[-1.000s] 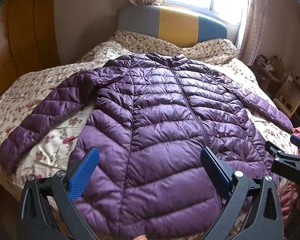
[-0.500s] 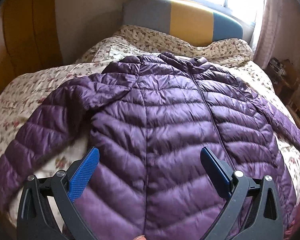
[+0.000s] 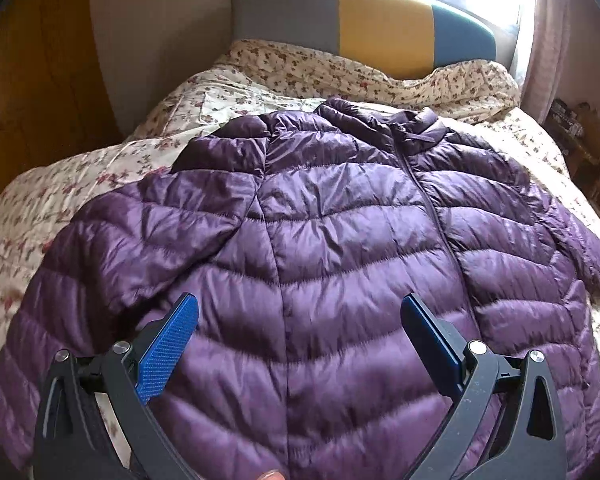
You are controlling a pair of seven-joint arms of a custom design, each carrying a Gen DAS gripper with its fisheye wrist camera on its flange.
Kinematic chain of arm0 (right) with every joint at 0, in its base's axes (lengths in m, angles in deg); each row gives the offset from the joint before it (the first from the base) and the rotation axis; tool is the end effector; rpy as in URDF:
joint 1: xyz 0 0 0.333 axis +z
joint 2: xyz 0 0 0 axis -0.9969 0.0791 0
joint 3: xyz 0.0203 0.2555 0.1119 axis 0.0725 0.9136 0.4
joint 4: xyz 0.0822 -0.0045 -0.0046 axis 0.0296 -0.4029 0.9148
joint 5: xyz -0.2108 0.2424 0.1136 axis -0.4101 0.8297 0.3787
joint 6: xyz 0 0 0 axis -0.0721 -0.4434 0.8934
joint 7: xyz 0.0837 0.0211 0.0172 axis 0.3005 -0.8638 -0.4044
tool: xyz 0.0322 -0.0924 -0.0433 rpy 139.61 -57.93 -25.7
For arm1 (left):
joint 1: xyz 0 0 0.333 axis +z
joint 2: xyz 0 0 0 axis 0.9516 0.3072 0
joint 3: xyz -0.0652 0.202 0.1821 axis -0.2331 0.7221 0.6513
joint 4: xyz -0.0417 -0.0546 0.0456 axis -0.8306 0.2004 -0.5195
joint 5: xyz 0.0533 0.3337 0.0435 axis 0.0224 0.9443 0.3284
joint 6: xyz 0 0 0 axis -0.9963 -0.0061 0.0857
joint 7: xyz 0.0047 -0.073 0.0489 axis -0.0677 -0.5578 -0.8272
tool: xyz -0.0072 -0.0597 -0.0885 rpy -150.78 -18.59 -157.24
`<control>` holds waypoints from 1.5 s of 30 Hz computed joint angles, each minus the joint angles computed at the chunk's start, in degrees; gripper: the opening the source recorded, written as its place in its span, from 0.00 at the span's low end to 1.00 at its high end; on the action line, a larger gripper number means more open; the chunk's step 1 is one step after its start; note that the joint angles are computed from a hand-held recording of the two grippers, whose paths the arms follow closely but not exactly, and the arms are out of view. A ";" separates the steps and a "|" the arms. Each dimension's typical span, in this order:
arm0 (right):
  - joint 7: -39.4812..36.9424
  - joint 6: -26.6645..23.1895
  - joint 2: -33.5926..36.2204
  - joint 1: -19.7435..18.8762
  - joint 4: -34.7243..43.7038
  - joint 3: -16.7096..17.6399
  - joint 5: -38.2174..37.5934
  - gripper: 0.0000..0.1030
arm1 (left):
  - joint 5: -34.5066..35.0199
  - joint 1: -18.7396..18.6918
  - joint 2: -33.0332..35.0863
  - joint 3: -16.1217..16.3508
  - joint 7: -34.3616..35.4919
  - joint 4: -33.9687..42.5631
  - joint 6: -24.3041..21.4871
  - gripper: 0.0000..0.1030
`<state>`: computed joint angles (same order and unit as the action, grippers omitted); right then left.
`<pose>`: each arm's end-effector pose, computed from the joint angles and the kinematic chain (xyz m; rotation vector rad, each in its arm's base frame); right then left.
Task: Fold large clothes
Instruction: 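Grasp the sleeve cuff nearest the right gripper and lift it, then fold the held sleeve across the jacket body and open the right gripper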
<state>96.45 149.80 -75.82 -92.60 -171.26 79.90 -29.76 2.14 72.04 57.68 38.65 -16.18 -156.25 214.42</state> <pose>0.4246 -0.0999 0.3627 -1.0887 2.8580 -0.6684 0.5215 -0.0958 0.3717 -1.7770 1.8546 -0.6919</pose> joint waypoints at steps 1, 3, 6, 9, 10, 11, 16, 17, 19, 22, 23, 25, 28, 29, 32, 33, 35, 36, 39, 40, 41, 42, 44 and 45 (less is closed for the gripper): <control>-0.34 0.99 0.38 0.05 -0.24 -0.38 1.30 0.84 | 0.43 -0.14 1.12 0.25 0.06 1.45 -0.49 0.97; -0.94 4.87 -0.07 -0.16 -1.93 -1.33 3.68 0.77 | 3.51 -1.58 2.82 1.97 -2.44 4.00 -1.84 0.97; -2.83 7.70 -0.56 0.05 -2.69 -1.45 6.42 0.50 | 1.61 -0.50 5.22 0.97 -0.94 6.54 -3.24 0.97; -5.05 6.38 0.31 1.18 -0.48 -0.37 7.99 0.14 | 0.29 0.14 7.31 0.74 0.22 8.29 -4.09 0.97; -3.73 4.23 0.90 1.42 1.22 0.79 6.55 0.12 | 0.24 0.06 7.62 0.87 0.26 8.49 -4.29 0.97; -2.86 3.32 1.33 1.71 2.34 1.39 5.39 0.10 | -0.65 0.58 8.06 0.38 1.14 8.60 -4.36 0.97; -0.63 0.29 2.24 4.49 7.90 3.80 0.47 0.08 | -4.35 2.22 9.16 -1.06 3.92 8.05 -3.10 0.97; -0.70 -0.11 2.73 5.23 9.32 4.21 -0.24 0.08 | -5.47 2.88 9.34 -1.76 4.97 7.98 -3.01 0.97; -1.06 -0.88 4.07 7.05 12.69 5.19 -1.10 0.08 | -7.37 3.71 9.54 -2.73 6.60 7.93 -2.90 0.97; -1.90 -1.87 6.77 9.93 18.14 6.52 -2.05 0.08 | -9.63 4.76 9.59 -3.70 8.53 7.41 -2.13 0.97; -2.04 -2.47 7.95 11.06 20.19 7.11 -2.79 0.08 | -10.22 4.85 9.58 -3.92 8.98 7.44 -2.24 0.97; -2.37 -2.85 10.13 13.11 23.54 7.80 -3.44 0.08 | -11.51 5.45 9.52 -4.57 10.18 7.20 -2.12 0.97; -3.03 -3.13 13.57 16.24 28.18 8.66 -4.36 0.07 | -12.48 5.32 9.57 -4.58 10.83 7.09 -1.78 0.97; -3.59 -3.22 15.10 17.38 30.14 9.06 -4.33 0.07 | -12.91 5.55 9.51 -4.81 11.20 6.94 -1.59 0.97; -4.99 -3.69 19.57 20.56 35.50 9.67 -4.55 0.07 | -14.59 6.79 9.26 -5.97 12.59 6.25 -0.70 0.97; -5.51 -3.84 20.98 21.50 37.15 9.72 -4.36 0.07 | -15.11 7.20 9.14 -6.31 12.98 5.97 -0.40 0.97; -7.11 -3.61 24.19 23.52 40.63 10.03 -3.96 0.07 | -16.31 8.28 8.95 -7.39 14.10 5.44 0.14 0.97; -8.17 -3.52 25.75 24.43 42.32 10.11 -3.69 0.07 | -16.97 8.96 8.89 -8.04 14.77 5.17 0.47 0.97; -9.39 -4.19 30.09 27.57 47.45 9.75 -3.76 0.07 | -19.27 11.55 8.85 -10.78 17.12 4.49 1.37 0.97; -10.25 -4.42 31.81 28.56 49.48 9.84 -3.54 0.07 | -20.28 12.94 8.84 -12.16 18.18 4.15 1.81 0.97; -11.33 -4.81 33.38 29.36 51.40 9.85 -3.09 0.07 | -20.72 13.35 8.81 -12.55 18.55 3.98 2.03 0.97; -12.38 -5.42 35.10 30.25 53.54 9.76 -2.79 0.07 | -21.13 13.81 8.78 -13.03 18.94 3.85 2.17 0.97; -14.03 -5.92 37.04 31.76 55.68 9.42 -2.53 0.07 | -22.21 15.48 8.69 -14.71 20.12 3.39 2.64 0.97; -14.66 -5.91 37.51 32.37 56.02 9.15 -2.61 0.07 | -22.71 16.36 8.60 -15.56 20.68 3.11 2.88 0.97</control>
<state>81.79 143.90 -38.32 -60.23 -115.24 89.04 -32.37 -20.57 88.41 66.29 23.09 4.50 -153.14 217.30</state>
